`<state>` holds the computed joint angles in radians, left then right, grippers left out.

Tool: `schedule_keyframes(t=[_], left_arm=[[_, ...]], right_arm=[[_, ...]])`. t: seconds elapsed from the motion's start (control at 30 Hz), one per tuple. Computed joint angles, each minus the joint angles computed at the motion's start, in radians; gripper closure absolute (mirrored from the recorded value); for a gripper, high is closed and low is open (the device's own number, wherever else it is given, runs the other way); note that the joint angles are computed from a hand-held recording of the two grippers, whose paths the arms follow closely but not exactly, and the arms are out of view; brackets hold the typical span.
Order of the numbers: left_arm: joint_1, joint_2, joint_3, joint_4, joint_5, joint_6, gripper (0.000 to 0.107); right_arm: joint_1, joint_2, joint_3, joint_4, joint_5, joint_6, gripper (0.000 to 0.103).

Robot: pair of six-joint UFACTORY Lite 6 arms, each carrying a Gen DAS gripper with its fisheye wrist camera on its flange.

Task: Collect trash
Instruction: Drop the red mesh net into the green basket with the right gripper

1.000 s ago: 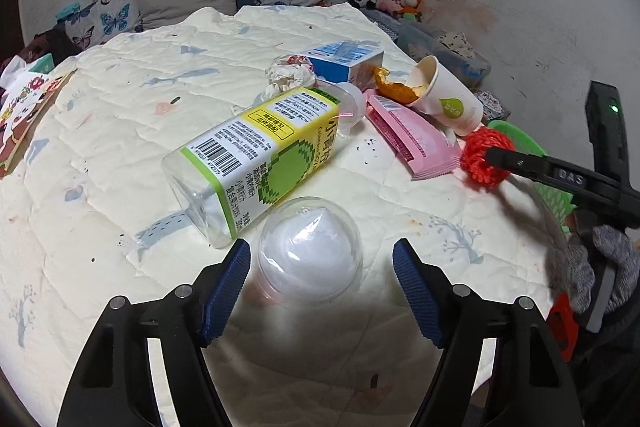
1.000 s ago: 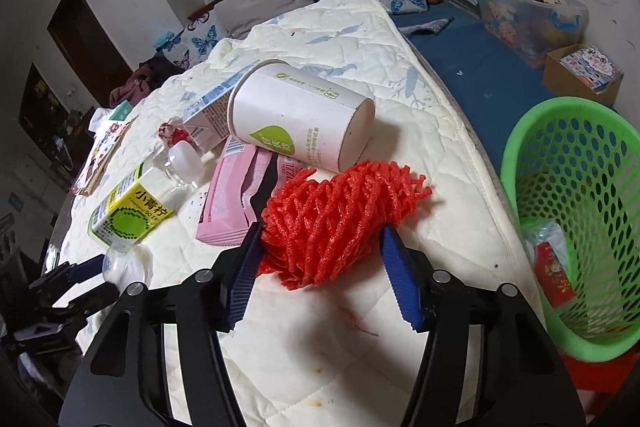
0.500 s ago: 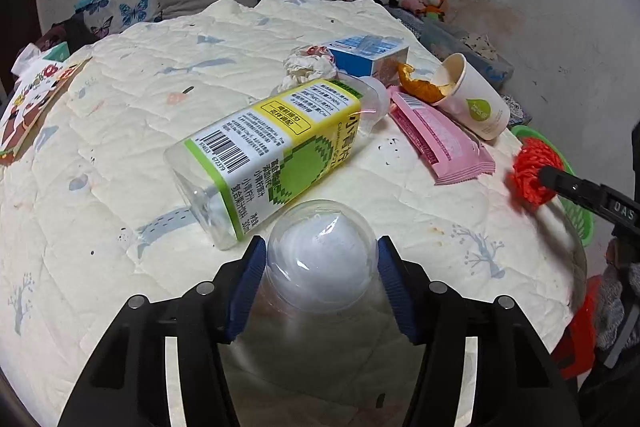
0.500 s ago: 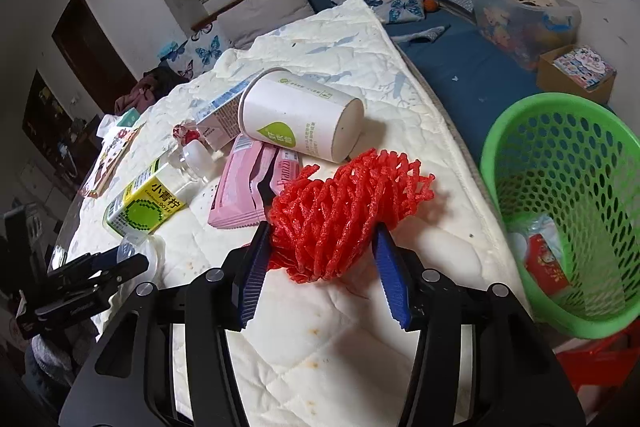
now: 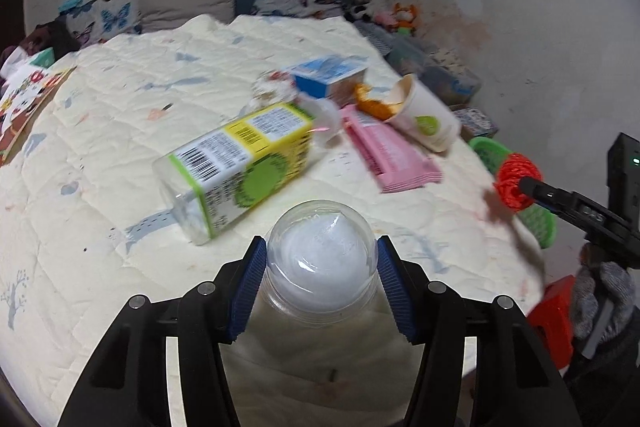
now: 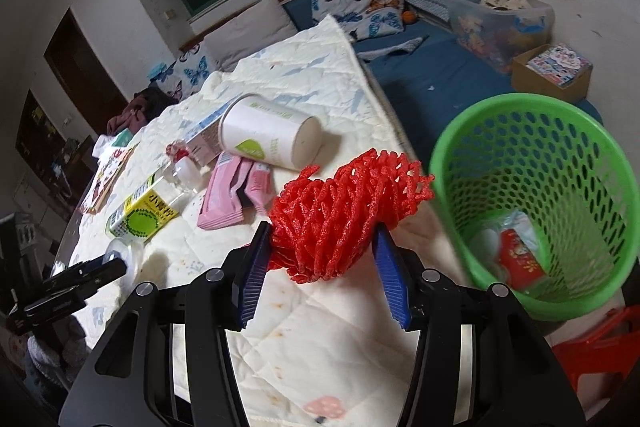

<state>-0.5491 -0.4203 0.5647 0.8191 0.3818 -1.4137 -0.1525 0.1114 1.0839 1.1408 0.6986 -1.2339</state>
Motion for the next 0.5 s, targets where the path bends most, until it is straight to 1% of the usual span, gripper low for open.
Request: schedule_keyframes(t=[0.1, 0.23, 0.33, 0.5], left_arm=[[-0.039, 0.005, 0.030, 0.009, 0.020, -0.006, 0.052], [-0.066, 0.055, 0.106, 0.013, 0.021, 0.005, 0.052], [-0.052, 0.106, 0.168, -0.046, -0.018, 0.079, 0.052], [-0.067, 0.230, 0.305, -0.065, -0.038, 0.130, 0.052]], right_arm=[[-0.045, 0.009, 0.013, 0.002, 0.011, -0.003, 0.051], [-0.119, 0.045, 0.058, -0.011, 0.028, 0.010, 0.051], [-0.180, 0.082, 0.112, -0.038, 0.027, 0.019, 0.051], [-0.252, 0.195, 0.238, -0.107, 0.015, 0.064, 0.051]])
